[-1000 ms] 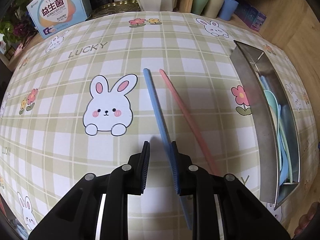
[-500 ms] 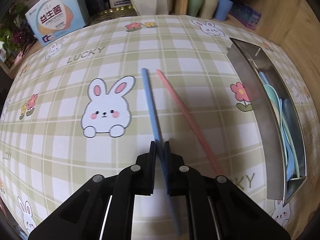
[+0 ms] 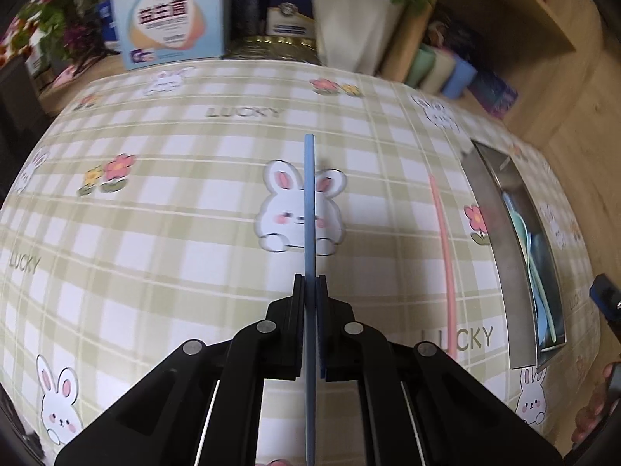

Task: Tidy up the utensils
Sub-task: 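Grasp the pink chopstick with the right tool while the left tool holds the blue chopstick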

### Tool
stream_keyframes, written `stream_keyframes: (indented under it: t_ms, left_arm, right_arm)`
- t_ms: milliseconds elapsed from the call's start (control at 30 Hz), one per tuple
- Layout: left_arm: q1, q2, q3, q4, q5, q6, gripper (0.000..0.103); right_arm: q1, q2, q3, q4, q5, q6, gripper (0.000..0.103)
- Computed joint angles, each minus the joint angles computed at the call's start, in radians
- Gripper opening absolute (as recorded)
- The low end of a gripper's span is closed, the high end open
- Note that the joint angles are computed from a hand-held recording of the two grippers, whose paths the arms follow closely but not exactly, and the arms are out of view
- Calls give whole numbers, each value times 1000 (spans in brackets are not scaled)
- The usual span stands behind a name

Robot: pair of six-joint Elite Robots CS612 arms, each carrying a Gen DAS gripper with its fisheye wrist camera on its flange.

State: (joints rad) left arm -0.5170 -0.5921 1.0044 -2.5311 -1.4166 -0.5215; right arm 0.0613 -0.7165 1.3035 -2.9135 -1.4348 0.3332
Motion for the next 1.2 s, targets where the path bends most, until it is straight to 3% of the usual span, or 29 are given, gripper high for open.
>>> stream_keyframes:
  t_ms: [267,567,633,800,933,1200]
  left_arm:
    - [16,-49,105,-108,13,-34,5]
    - [29,-72,168,-211,12,-27,5]
    - [32,-76,181,-233,9,-31,5]
    - [40,-88,218,-283,9,-38,5]
    - [49,-87,224,-294,-17,-57,5]
    - [64,-73,215,-264,-101,-90,5]
  right_arm:
    - [44,17,-61,89,-27,-123,84]
    - [97,92,-218,286,-6,-239,47]
    - [108,124,-272,333,-27,-236,25]
    - [127,191,-389,444,-128,-183,20]
    - [133,230,-458,507,-168,-142,20]
    - [142,249,-483,521,-207,-114,18]
